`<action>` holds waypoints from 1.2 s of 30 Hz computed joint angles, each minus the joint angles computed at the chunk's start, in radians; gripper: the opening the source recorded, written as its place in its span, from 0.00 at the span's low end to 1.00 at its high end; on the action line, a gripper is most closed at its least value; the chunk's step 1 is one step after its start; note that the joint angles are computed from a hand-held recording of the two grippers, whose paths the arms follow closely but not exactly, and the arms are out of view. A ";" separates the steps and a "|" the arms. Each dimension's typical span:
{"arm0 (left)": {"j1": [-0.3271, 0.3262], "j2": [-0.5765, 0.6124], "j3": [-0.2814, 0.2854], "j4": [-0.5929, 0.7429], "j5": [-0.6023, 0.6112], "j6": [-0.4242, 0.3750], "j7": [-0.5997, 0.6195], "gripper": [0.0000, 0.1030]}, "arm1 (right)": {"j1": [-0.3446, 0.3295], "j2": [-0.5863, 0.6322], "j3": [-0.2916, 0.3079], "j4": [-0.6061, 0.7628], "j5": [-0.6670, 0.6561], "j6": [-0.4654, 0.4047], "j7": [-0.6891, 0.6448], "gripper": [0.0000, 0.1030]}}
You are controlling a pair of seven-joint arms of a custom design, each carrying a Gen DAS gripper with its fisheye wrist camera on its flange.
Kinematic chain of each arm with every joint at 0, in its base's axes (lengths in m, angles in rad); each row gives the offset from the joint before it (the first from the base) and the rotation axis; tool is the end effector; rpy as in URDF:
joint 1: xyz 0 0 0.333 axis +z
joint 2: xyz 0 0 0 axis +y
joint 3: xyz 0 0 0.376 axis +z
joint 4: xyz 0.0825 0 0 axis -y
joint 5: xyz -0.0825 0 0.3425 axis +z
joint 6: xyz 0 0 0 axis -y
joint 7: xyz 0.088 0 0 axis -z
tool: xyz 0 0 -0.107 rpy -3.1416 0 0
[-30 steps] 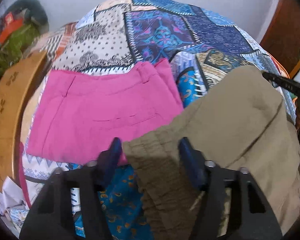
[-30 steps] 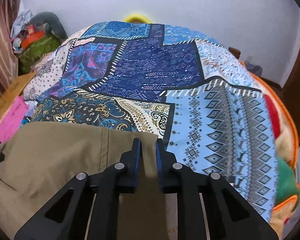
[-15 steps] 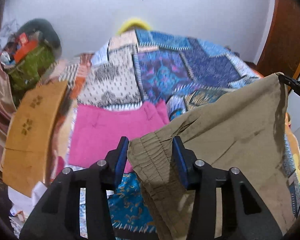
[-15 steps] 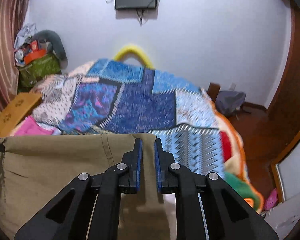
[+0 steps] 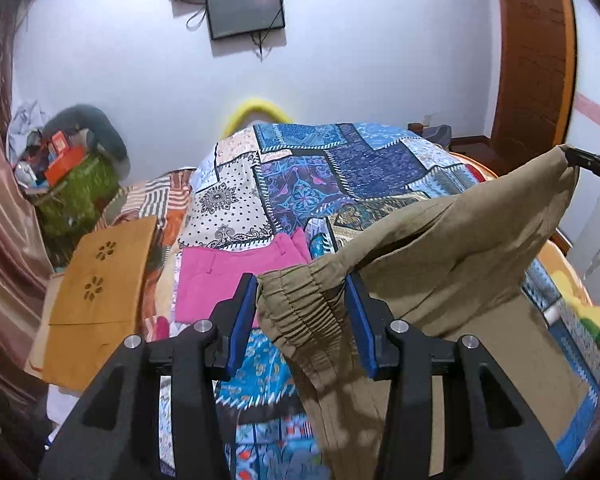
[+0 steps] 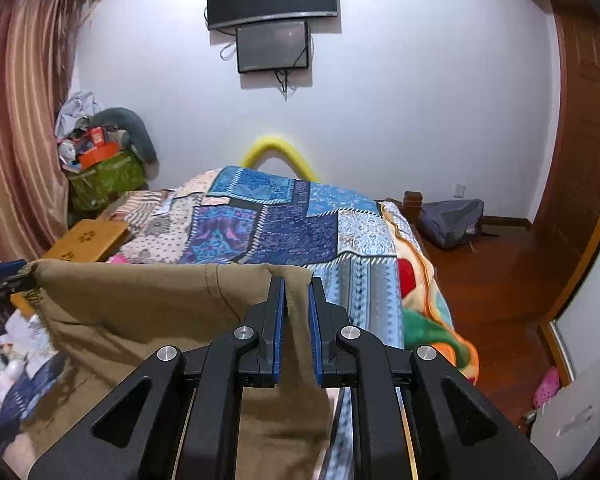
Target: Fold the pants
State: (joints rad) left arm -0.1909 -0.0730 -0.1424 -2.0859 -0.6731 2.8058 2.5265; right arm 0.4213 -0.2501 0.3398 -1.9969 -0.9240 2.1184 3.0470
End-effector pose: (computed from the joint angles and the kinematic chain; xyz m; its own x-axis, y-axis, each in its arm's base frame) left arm 0.5129 -0.1490 0.6201 -0.6325 -0.7661 -0.1141 -0.4408 0.4771 -0.7603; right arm 0.3466 0.3136 0.6845 -0.3185 -0.9473 -0.0333 -0.5082 0.2003 -0.8376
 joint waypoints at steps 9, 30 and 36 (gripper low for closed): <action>-0.031 -0.144 0.075 -0.192 -0.114 -0.053 0.135 0.44 | 0.057 -0.071 0.089 -0.090 0.064 -0.035 0.114 0.09; 0.012 -0.269 0.145 -0.439 0.041 -0.092 0.048 0.47 | 0.223 -0.054 0.155 -0.241 0.323 -0.007 0.342 0.12; -0.021 -0.311 0.171 -0.383 0.007 -0.130 0.005 0.47 | 0.232 -0.032 0.159 -0.160 0.284 -0.060 0.303 0.42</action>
State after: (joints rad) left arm -0.2115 -0.3843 0.0290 -2.4694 -0.6665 2.6756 2.5314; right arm 0.6532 -0.2819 0.4993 -2.1570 -0.6403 2.0583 3.3501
